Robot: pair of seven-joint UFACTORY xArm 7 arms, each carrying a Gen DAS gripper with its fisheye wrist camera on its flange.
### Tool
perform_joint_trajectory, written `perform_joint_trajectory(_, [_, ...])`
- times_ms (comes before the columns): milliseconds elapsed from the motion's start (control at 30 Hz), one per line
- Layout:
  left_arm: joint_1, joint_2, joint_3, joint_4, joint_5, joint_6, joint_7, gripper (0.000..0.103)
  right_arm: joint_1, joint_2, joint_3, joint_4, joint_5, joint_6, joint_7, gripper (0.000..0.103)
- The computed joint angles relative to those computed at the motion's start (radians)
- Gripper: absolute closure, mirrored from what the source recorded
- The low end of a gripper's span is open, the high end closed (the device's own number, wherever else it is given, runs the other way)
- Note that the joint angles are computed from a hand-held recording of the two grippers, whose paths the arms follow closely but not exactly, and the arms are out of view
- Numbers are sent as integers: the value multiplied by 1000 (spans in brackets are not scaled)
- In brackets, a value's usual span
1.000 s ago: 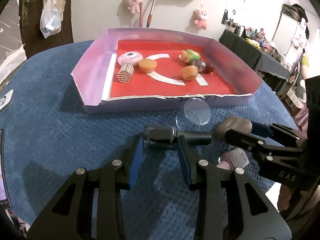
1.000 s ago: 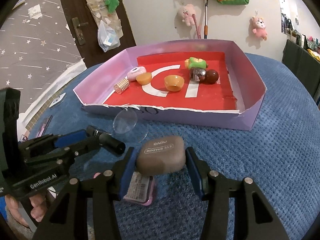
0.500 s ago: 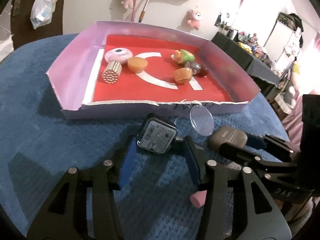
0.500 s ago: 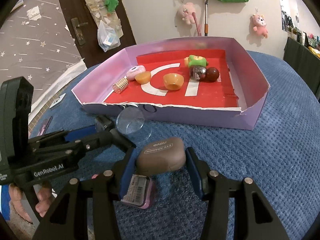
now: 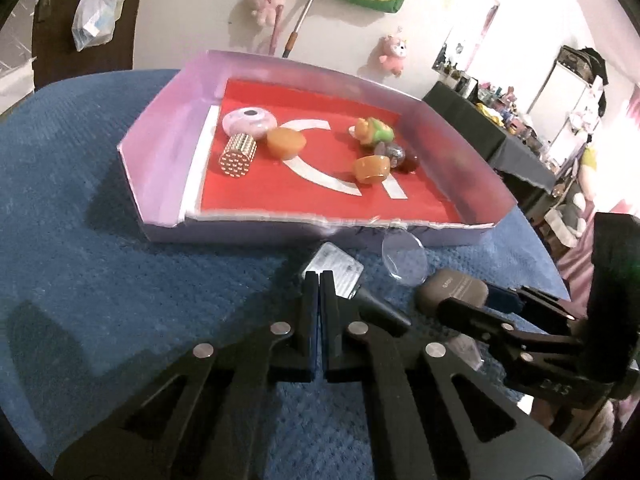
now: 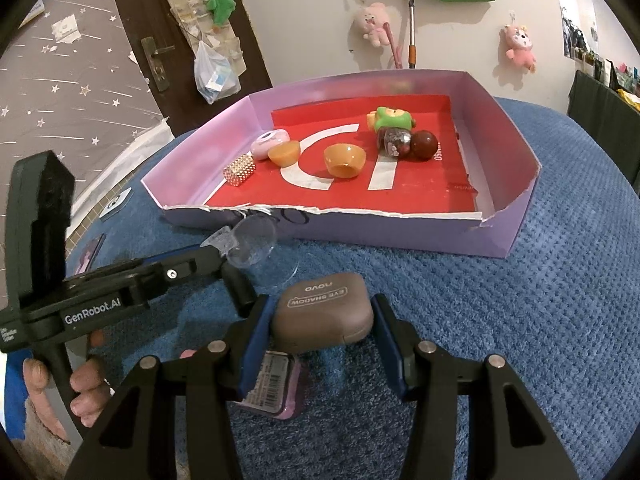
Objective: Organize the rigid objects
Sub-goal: 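Close the left tool on the black-capped nail polish bottle while the right tool holds the compact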
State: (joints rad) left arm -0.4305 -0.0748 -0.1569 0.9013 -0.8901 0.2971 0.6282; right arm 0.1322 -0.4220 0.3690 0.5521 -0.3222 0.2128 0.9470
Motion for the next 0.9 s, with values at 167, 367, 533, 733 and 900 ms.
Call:
perform_joint_trajectory(167, [18, 18, -10, -6, 179, 32, -121, 103, 4, 0, -2, 2, 1, 3, -2, 50])
perform_joint_trajectory(367, [19, 14, -6, -7, 138, 56, -101, 102, 11, -5, -9, -4, 8, -1, -7, 50])
perform_joint_trajectory(533, [12, -3, -16, -38, 223, 4, -129, 79, -3, -14, 6, -4, -6, 13, -9, 50])
perform_joint_trajectory(733, [-6, -32, -10, -75, 295, -59, -102, 22, 3, -5, -3, -9, -13, 13, -15, 49])
perform_joint_trajectory(900, [8, 11, -17, -34, 488, -61, -171, 22, 6, -2, -11, -11, -7, 7, -25, 49])
